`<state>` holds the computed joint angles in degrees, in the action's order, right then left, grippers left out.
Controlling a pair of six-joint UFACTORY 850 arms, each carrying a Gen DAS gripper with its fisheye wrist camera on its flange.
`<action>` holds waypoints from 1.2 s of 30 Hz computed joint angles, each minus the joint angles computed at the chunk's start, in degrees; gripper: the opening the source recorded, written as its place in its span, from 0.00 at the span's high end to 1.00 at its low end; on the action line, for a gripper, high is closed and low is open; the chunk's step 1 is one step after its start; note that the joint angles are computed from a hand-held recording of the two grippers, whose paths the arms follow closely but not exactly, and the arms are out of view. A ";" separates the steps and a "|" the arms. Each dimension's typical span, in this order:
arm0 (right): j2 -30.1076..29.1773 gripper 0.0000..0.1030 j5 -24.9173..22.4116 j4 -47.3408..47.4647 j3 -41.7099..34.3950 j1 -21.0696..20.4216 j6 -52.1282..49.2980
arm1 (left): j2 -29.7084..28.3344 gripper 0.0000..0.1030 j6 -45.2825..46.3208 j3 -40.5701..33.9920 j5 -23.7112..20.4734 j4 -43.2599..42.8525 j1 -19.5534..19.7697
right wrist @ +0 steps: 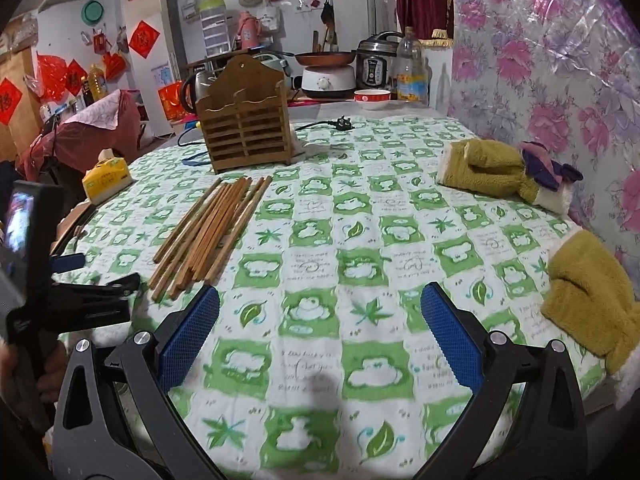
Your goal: Organize utensils
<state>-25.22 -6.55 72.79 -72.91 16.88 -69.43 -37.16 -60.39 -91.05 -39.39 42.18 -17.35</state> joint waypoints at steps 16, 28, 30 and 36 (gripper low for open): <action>-9.89 0.43 -10.79 -39.62 -12.84 4.08 28.97 | -5.74 0.04 3.85 -8.10 -3.49 -0.43 4.49; -15.78 0.74 -18.36 -45.66 -21.09 2.76 39.47 | -3.60 0.05 6.25 -4.82 0.15 -0.62 4.06; -16.24 0.73 -19.43 -42.75 -21.69 1.94 36.84 | -2.56 0.05 7.77 -3.33 2.05 -0.79 3.88; -16.45 0.71 -21.31 -35.00 -22.09 1.94 27.32 | -1.43 0.29 14.82 -1.85 7.44 -5.77 4.28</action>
